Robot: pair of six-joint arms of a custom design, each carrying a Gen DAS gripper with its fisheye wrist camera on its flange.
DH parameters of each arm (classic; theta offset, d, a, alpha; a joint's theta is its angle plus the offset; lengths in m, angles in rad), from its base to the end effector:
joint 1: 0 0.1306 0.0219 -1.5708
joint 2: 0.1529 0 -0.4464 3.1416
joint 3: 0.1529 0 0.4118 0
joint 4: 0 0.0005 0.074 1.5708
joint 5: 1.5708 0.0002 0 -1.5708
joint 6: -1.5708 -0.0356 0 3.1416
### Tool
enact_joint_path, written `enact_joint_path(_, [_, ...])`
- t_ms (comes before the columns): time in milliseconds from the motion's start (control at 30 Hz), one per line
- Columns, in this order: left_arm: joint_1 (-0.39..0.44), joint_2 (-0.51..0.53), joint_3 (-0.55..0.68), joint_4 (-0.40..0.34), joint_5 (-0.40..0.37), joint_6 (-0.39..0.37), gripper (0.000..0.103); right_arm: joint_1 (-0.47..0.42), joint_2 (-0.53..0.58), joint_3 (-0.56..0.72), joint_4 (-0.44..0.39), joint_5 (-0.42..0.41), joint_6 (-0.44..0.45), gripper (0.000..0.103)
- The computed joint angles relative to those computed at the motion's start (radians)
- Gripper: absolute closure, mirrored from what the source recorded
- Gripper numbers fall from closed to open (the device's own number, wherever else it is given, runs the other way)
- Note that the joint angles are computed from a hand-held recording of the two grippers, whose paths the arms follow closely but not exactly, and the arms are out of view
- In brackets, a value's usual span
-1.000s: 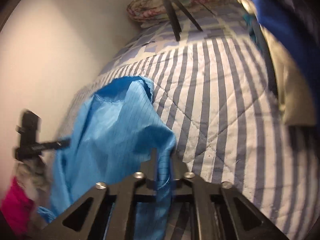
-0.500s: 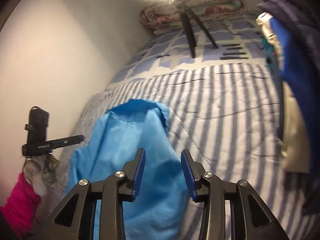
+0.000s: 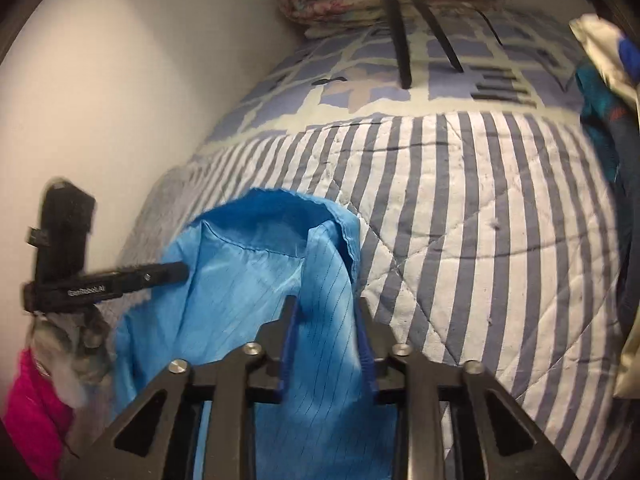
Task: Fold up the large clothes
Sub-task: 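Lift the jacket hem with both tools and fold it toward the collar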
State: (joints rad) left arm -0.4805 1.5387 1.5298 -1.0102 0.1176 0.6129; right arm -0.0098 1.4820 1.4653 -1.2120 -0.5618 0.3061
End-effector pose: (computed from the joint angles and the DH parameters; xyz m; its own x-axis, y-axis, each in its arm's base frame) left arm 0.4808 -0.2559 0.4768 -0.9132 -0.1682 -0.3712 -0.0143 0.9235 -0.3832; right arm 0.4971 0.0136 0.4710 -0.8469 -0.2467 -0.4711 -0.4463 0.8114 0.3774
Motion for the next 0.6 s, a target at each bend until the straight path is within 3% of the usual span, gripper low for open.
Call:
enact_joint_path(100, [-0.010,-0.018,-0.002,0.011,-0.022,-0.002,0.100,0.002,-0.024,-0.005,0.025,0.010,-0.029,0.094])
enact_joint_path(267, [-0.037,-0.063,0.009,-0.004,-0.076,-0.011,0.102,-0.015,-0.078,0.003,0.022,-0.020,-0.046,0.098])
enact_joint_path(600, [-0.148,-0.190,0.042,-0.073,-0.168,0.025,0.103,-0.074,-0.225,0.062,-0.111,-0.101,-0.009,0.103])
